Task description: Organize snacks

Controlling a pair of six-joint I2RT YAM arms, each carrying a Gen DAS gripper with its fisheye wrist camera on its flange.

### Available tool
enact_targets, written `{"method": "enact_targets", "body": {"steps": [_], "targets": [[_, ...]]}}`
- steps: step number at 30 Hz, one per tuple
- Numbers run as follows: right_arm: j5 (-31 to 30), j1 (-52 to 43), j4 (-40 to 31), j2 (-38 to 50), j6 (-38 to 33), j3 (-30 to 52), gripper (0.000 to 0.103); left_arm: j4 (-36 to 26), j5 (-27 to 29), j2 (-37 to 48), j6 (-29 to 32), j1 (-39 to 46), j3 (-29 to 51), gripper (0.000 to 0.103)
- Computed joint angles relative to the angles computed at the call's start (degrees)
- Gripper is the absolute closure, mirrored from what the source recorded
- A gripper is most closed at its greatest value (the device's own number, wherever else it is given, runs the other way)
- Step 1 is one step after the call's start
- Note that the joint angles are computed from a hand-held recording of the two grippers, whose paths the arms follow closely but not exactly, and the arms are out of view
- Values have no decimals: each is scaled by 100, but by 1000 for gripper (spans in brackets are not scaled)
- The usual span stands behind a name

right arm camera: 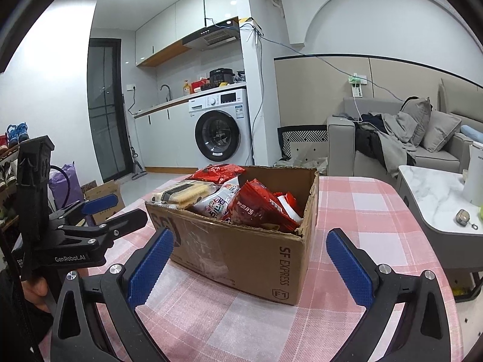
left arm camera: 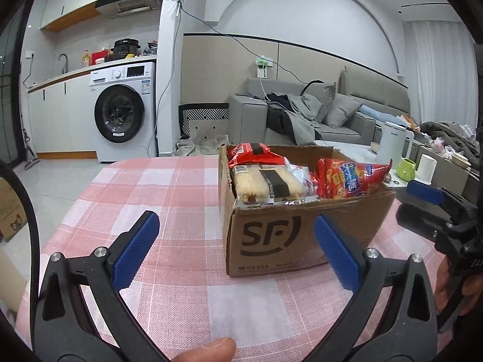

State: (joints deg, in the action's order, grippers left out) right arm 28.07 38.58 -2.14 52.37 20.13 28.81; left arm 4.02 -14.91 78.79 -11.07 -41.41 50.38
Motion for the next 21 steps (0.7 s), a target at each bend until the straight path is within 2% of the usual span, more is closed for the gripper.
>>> {"method": "enact_targets", "body": {"steps": [4,14,21], "targets": [[179,156,188,5,-100,-129,0,285,-29,26,-30,24,-136,1],[479,411,393,58,-207,-237,0,445,141,132,-79,168,-212,1],[527,461,351,161,-281,-170,0,601,-26,120,103,46,-312,1]]}}
